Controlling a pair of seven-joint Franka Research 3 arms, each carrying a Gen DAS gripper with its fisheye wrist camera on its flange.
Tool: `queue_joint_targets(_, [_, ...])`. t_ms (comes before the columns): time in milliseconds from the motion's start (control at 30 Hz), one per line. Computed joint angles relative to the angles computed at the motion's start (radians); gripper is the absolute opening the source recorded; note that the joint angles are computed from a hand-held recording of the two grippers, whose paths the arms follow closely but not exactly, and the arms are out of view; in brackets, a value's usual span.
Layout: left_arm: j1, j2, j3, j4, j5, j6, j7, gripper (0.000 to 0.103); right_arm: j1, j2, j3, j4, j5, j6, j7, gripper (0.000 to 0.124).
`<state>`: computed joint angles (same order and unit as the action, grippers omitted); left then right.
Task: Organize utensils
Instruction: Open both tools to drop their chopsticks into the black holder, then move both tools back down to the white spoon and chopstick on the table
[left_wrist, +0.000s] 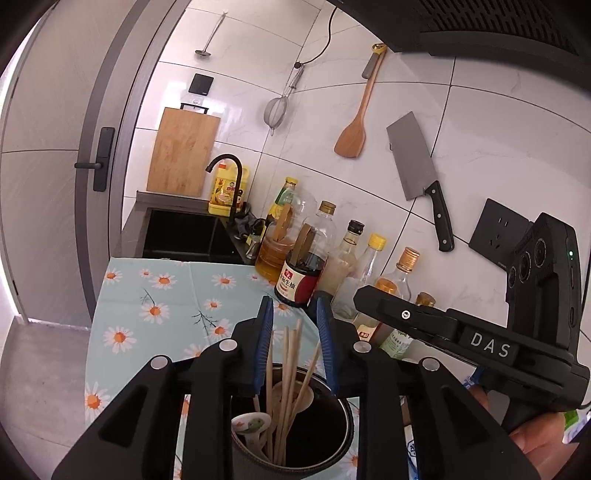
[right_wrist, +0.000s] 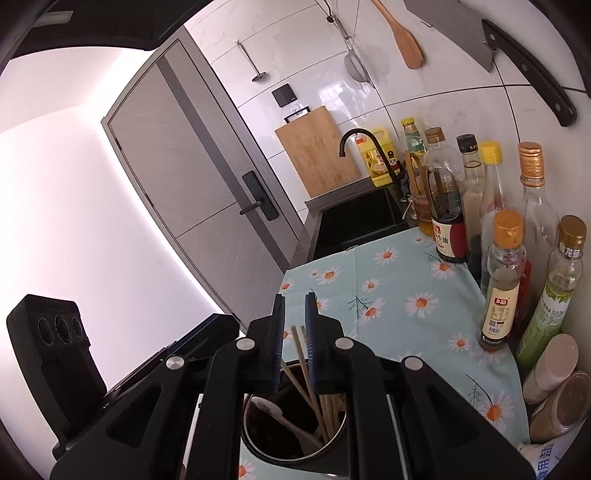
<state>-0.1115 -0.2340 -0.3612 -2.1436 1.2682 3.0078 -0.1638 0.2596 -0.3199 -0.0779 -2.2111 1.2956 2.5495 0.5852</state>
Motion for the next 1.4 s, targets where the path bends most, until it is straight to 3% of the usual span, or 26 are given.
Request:
queue_joint_targets(400, [-0.021,-0.094,-0.022,-0.052,-0.189,-0.039,0.181,0.023,0.002,-0.107,-0.019,-0.052,-0.033,-0.030,0.022,0.017])
queue_joint_targets(567, [-0.051,-0.144,-0.026,-0.085,-0.319,-0.060,0.307,0.023,0.000,-0.166,-0.036,-0.080,-0.087,-0.068,0.061,0.023])
queue_joint_targets(967, [-0.109,-0.301,-0.054,-0.222,-0.581,-0.094,0.471,0.023,-0.023,-0.327,-0.065,-0.214,-0.240,-0.136,0.161,0.027])
queue_joint_targets(1167, [-0.122,-0.372,-0.084,-0.293,-0.658,-0.106,0.486,0.023,-0.067,-0.375,-0.082,-0.260,-0.375,-0.255,0.235,0.032])
queue_joint_targets(1400, [-0.191,-0.381,-0.080,-0.348,-0.742,-0.120,0.525,0.023,-0.127,-0.405,-0.083,-0.312,-0.508,-0.383,0.302,0.032])
